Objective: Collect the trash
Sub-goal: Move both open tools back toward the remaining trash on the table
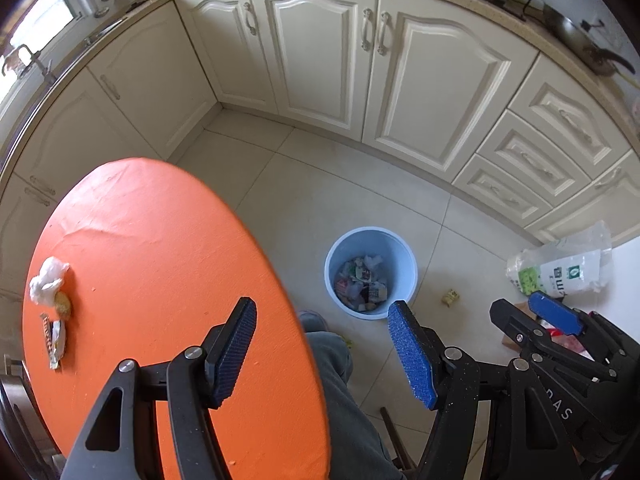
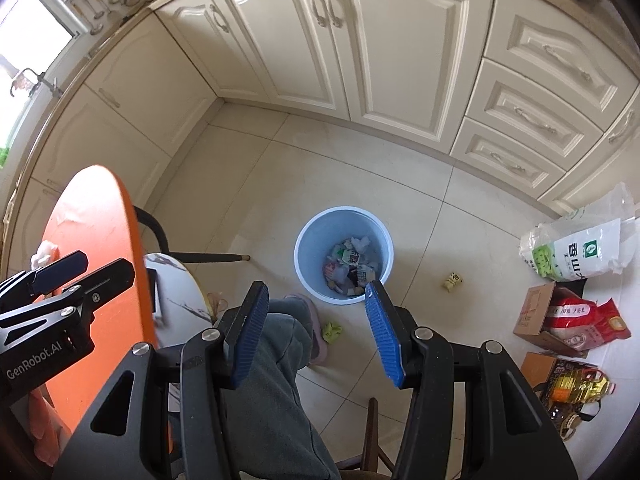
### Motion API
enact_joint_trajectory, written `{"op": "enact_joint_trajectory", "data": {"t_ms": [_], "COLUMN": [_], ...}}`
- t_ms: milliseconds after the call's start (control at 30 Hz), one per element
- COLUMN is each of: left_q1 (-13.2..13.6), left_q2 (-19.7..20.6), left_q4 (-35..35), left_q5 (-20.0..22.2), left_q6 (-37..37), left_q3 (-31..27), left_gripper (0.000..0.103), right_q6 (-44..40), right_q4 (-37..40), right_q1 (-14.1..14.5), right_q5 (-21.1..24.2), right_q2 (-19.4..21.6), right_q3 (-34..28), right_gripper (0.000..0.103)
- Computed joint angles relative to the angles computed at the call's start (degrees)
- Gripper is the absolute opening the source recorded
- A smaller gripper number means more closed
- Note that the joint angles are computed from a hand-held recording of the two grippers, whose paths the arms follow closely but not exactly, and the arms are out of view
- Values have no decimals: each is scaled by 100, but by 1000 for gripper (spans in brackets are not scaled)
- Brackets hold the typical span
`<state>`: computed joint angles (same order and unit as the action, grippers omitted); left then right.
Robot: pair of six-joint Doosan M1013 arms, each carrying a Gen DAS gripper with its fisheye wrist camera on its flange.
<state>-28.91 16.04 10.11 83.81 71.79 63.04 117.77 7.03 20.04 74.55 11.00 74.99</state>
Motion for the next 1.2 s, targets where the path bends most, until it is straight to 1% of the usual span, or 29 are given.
{"op": "enact_joint_trajectory", "data": {"t_ms": [267, 367, 500, 700, 867, 933, 1067, 1200], "left_q1": [125, 236, 389, 812, 1207, 1396, 1870, 2317], "left_q2": [-771, -1060, -1347, -1716, -2022, -2151, -2376, -2488], "left_q4": [140, 162, 234, 162, 190, 163, 56, -56], "left_q5": [-189, -219, -196, -145, -117, -74, -6, 57], "left_q6": [-350, -441, -536, -517, -603, -630, -668, -714], "left_q3": [628, 812, 980, 1149, 1334, 1428, 1588, 1702], "left_gripper": [64, 64, 64, 64, 64, 64, 64, 64], "right_q6": [-100, -156, -184, -284, -482, -578, -785, -991], "right_q4": [-121, -141, -222, -205, -220, -278, -250, -233], "right_q1": [407, 582, 837, 1206, 1558, 1715, 1990, 2251], "right_q5": [-2, 29, 74, 183, 330, 410, 688, 1111], "right_q2": [-30, 0, 79, 311, 614, 770, 1150, 1641], "right_q3": [-233, -363, -569, -980, -1484, -1735, -2313, -3027], "right_gripper": [52, 52, 53, 54, 66, 70, 70, 70]}}
